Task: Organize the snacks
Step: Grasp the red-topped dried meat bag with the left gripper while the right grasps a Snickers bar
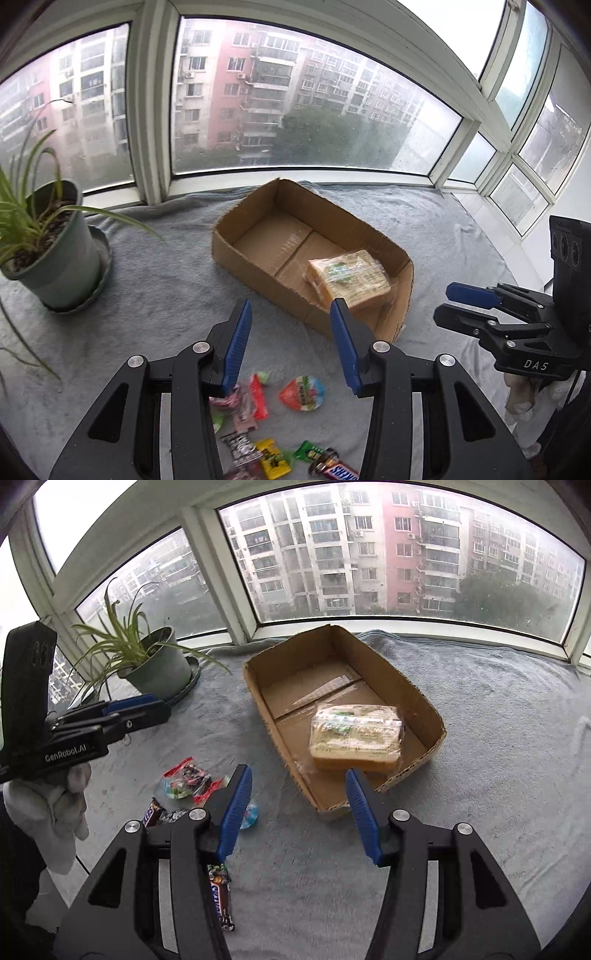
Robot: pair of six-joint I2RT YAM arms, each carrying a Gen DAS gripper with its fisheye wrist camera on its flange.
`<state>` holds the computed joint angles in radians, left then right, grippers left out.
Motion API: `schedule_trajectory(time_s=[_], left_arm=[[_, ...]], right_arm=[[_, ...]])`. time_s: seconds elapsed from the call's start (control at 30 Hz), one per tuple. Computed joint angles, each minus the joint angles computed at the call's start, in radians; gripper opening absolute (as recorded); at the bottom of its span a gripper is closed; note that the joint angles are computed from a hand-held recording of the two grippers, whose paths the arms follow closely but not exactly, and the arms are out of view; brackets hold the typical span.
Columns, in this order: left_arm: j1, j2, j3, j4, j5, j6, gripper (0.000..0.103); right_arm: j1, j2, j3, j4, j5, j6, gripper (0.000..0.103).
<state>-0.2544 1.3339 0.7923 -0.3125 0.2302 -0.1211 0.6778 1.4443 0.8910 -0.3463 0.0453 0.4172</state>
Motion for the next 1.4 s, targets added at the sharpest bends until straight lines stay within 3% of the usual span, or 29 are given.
schedule_trajectory(time_s=[0.13,0.23,0.3,0.5,0.77,0.97,1.4], left_arm=[[0.084,-0.139,-0.091,-0.052,0.001,0.059,0.045],[0.145,-0.241,-0.161,-0.092,0.006,0.119,0.047],[0.184,-0.293,-0.2,-0.124,0.024,0.151,0.049],[0.224,-0.377,-0.313,-0.173,0.033,0.22,0.05],[0.071,-0.373,-0.439,-0.111,-0.08,0.235,0.05],[-0.035,-0.276,-0.481,-0.007,-0.175,0.242,0.05],[-0.048,-0.12,-0.485,0.11,-0.162,0.288,0.05]], right_arm=[[0.12,-0.027,-0.034,-0.022,0.064,0.049,0.056],[0.202,-0.022,-0.053,-0.024,0.097,0.093,0.065],[0.251,-0.011,-0.067,-0.019,0.113,0.125,0.065],[0.356,0.061,-0.105,0.033,0.105,0.216,0.065],[0.416,0.184,-0.102,0.083,0.09,0.258,0.065],[0.417,0.258,-0.08,0.093,0.065,0.255,0.065],[0.412,0.345,-0.018,0.074,0.035,0.227,0.053]])
